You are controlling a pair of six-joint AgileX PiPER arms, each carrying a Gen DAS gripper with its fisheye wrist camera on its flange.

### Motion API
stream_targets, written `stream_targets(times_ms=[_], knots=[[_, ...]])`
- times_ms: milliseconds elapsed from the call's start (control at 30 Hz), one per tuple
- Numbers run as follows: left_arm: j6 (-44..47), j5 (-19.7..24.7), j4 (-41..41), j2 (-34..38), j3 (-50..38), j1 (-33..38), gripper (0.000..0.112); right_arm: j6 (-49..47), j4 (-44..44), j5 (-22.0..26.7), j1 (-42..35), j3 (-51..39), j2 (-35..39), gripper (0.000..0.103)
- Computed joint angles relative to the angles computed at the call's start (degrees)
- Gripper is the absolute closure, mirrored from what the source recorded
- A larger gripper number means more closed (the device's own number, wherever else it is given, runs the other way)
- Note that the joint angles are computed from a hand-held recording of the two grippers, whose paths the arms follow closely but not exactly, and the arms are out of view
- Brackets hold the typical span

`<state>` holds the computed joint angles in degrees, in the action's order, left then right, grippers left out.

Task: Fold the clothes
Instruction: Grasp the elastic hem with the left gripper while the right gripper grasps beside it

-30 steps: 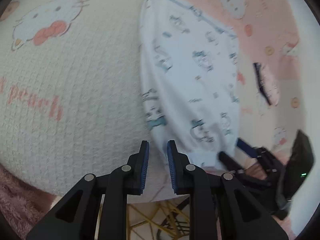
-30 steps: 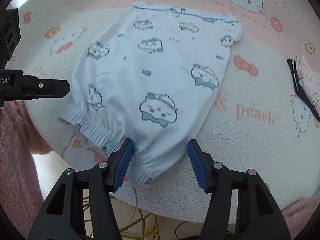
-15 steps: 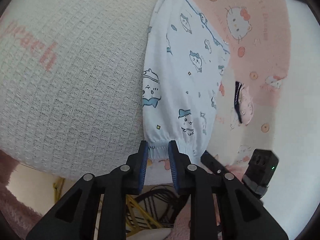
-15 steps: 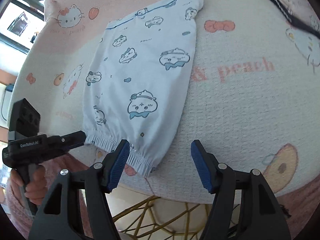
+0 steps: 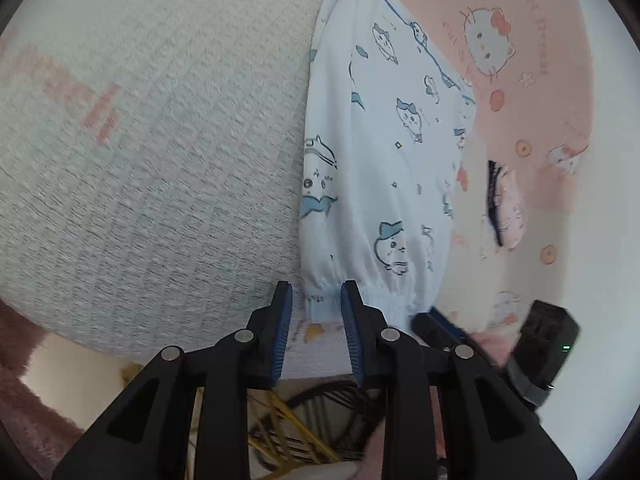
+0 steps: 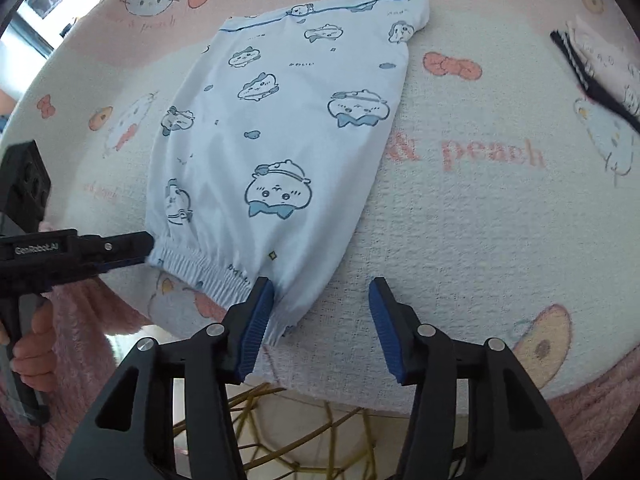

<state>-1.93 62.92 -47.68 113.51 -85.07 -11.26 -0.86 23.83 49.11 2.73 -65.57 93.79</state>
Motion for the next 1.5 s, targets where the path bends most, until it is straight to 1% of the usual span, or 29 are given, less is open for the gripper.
stream_targets(times_ms=[33, 67, 100, 133, 167, 267, 300, 333, 367, 400, 500, 600, 667, 700, 733, 800, 833, 867, 900, 933, 967, 1000, 1033, 1067, 1133, 1233, 1333, 1400, 1500], knots=[[0.99, 0.99, -3.32, 0.71, 0.69, 1.06, 0.084, -2.72, 4.37, 0.2, -1.8, 0.54, 0.24, 0.049], [1.82, 0.56, -4.35, 0.74, 1.47, 1.25, 0.084, -5.01, 8.21, 0.51, -3.43, 1.0, 0.54, 0.049], [1.89, 0.2, -3.09, 0.77, 1.01, 0.8, 0.084, -6.63, 10.83, 0.76, -4.5, 1.34, 0.75, 0.05], [1.03, 0.09, -1.28, 0.77, -0.1, -0.16, 0.084, -8.21, 12.81, 0.84, -5.11, 1.7, 0.84, 0.055], [0.44, -0.09, 0.18, 0.77, -1.03, -1.11, 0.084, -9.73, 14.28, 0.97, -5.41, 1.96, 1.03, 0.066], [-0.1, -1.27, 2.71, 1.19, -2.95, -2.93, 0.086, -8.7, 11.03, -1.13, -2.56, 1.89, 1.29, 0.074], [-1.25, -1.5, 4.44, 1.17, -3.66, -3.55, 0.091, -6.73, 9.13, -1.86, -0.74, 1.89, 0.65, 0.076], [-2.79, -1.83, 6.39, 1.06, -4.55, -4.48, 0.094, -5.34, 7.47, -1.81, 0.13, 1.4, 0.52, 0.083], [-3.68, -1.88, 7.95, 0.29, -4.84, -5.08, 0.094, -4.72, 6.56, -1.62, 0.44, 1.18, 0.2, 0.088], [-4.5, -1.87, 9.49, -0.52, -5.09, -5.66, 0.096, -4.62, 6.45, -1.57, 0.56, 1.41, -0.61, 0.09], [-6.67, -0.84, 14.04, -2.64, -6.14, -7.18, 0.096, -6.01, 6.11, -0.76, 0.17, 2.21, -3.88, 0.092], [-5.73, 1.37, 13.98, -3.13, -5.13, -7.08, 0.096, -5.23, 4.1, 1.83, 0.65, 2.17, -5.83, 0.093], [-6.55, 2.52, 15.36, -1.9, -4.82, -7.43, 0.095, -3.42, 2.04, 2.66, 1.47, 2.61, -4.39, 0.093], [-6.11, 2.78, 14.77, -1.54, -4.94, -7.05, 0.091, -2.46, 1.02, 3.02, 1.9, 2.82, -3.44, 0.092], [-5.6, 3.02, 14.08, -1.2, -5.07, -6.62, 0.09, -2.64, 1.9, 3.68, 1.28, 2.97, -2.59, 0.089], [-4.61, 3.52, 12.73, -0.51, -5.36, -5.77, 0.089, -3.48, 4.42, 4.64, -0.41, 3.17, -1.62, 0.088], [-4.13, 3.79, 12.06, -0.16, -5.52, -5.36, 0.089, -3.66, 5.01, 4.6, -0.87, 3.12, -1.57, 0.085], [-3.88, 3.29, 11.66, -0.28, -5.02, -5.39, 0.089, -3.78, 5.45, 4.55, -1.22, 3.02, -1.48, 0.071], [-3.63, 2.73, 11.28, -0.45, -4.46, -5.47, 0.088, -4.66, 6.49, 4.48, -1.5, 3.19, -1.11, 0.063], [-3.37, 2.16, 10.89, -0.62, -3.89, -5.55, 0.089, -5.74, 7.67, 4.44, -1.74, 3.44, -0.65, 0.059], [-3.56, 2.05, 10.99, -0.7, -3.92, -5.72, 0.089, -6.41, 7.87, 4.34, -1.73, 3.62, -0.74, 0.059], [-3.53, 2.0, 11.05, -0.85, -4.0, -5.9, 0.093, -6.96, 7.78, 4.22, -1.64, 3.78, -0.98, 0.06], [-4.32, 1.47, 11.6, -1.26, -3.96, -6.42, 0.095, -7.87, 8.11, 3.78, -1.45, 4.08, -1.16, 0.072], [-4.58, 1.05, 11.42, -2.11, -3.27, -6.43, 0.096, -8.9, 8.56, 3.25, -1.23, 4.42, -1.31, 0.093], [-4.93, 0.45, 11.26, -4.58, -1.83, -6.46, 0.096, -7.88, 6.35, 2.7, -0.66, 5.18, -2.94, 0.094], [-3.9, 0.58, 10.09, -8.9, 1.05, -5.58, 0.096, -8.88, 7.32, 3.89, -1.02, 5.54, -7.25, 0.094], [-3.92, 2.3, 8.87, -9.9, 3.54, -4.47, 0.096, -10.6, 10.9, 6.32, -2.52, 6.87, -9.88, 0.094], [-3.26, 2.6, 6.93, -9.47, 4.92, -3.41, 0.096, -9.84, 11.42, 6.49, -2.13, 7.66, -10.11, 0.094], [-2.19, 3.88, 4.84, -8.9, 3.75, -2.33, 0.096, -8.06, 11.87, 6.13, -1.16, 6.6, -8.88, 0.094]])
